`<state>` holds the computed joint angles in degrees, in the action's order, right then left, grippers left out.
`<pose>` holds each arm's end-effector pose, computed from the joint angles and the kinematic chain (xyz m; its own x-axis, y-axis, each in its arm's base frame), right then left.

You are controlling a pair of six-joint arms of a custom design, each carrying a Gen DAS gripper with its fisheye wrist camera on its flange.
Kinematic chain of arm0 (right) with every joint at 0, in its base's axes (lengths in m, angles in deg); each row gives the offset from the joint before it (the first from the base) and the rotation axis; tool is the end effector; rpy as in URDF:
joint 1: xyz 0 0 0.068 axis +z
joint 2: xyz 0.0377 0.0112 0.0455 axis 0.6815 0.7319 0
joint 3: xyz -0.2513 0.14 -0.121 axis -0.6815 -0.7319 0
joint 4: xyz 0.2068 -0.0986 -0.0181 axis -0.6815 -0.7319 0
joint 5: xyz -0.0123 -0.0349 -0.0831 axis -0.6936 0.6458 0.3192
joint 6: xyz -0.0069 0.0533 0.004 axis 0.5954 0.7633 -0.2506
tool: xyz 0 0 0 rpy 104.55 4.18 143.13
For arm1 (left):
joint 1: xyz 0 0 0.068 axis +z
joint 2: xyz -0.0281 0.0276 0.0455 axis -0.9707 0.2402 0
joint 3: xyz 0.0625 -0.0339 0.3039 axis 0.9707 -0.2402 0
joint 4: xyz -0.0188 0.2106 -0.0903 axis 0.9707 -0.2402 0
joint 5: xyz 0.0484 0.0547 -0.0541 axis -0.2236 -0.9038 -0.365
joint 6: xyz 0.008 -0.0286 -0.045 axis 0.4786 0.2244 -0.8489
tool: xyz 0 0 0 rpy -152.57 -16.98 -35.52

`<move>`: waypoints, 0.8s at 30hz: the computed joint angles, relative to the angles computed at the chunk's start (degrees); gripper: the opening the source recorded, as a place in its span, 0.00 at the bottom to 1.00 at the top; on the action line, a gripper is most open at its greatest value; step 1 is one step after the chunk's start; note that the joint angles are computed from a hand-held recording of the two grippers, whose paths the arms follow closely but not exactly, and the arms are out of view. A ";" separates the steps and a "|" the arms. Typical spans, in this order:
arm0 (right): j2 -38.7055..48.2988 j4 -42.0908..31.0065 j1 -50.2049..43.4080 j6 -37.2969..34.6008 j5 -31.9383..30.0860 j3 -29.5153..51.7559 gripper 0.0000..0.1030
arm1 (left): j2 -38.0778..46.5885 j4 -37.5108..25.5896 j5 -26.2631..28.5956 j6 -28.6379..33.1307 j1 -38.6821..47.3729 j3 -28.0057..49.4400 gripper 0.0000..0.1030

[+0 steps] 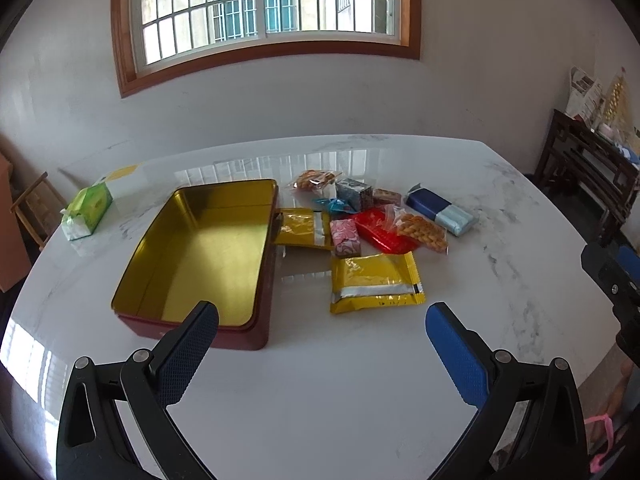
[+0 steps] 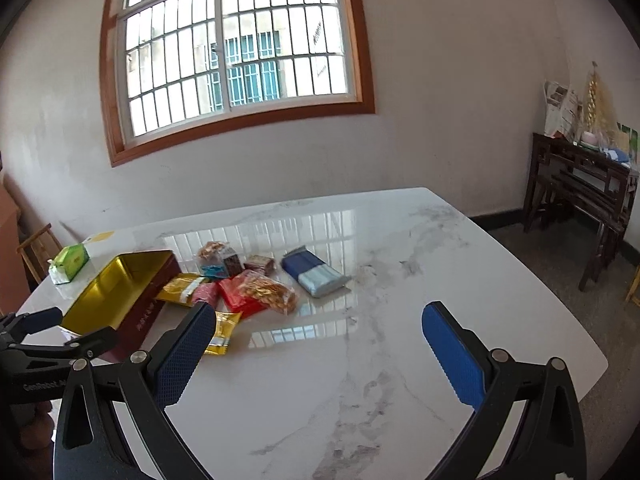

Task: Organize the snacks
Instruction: 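Move the left tool toward the large yellow packet with silver stripe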

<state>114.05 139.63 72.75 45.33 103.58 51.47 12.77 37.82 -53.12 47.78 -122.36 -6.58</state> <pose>0.1800 0.0831 0.1606 -0.4506 0.1159 -0.8852 0.0964 0.9921 0.0808 0.2171 -0.2019 0.1817 -0.6679 0.0756 -0.7404 0.1039 0.9946 0.0078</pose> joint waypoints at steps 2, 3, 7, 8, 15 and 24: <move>0.79 0.73 -1.69 -0.85 -1.11 -0.09 1.00 | 1.20 -0.15 0.52 0.73 0.33 1.16 1.00; 1.14 0.57 -2.20 -1.03 -1.40 0.26 1.00 | 1.94 -0.13 0.52 0.92 0.28 1.75 1.00; 4.34 2.42 -6.33 -2.87 -4.60 0.66 1.00 | 4.37 -0.63 2.42 2.11 1.14 4.49 1.00; 4.92 2.47 -7.46 -3.36 -5.58 0.97 1.00 | 5.23 -0.95 2.88 2.46 1.43 5.50 1.00; 10.59 5.83 -13.87 -5.68 -10.19 1.47 1.00 | 11.27 -2.24 6.63 4.24 3.11 11.83 1.00; 18.28 9.96 -19.63 -6.82 -14.11 2.42 1.00 | 17.87 -4.31 11.14 6.23 5.38 18.54 1.00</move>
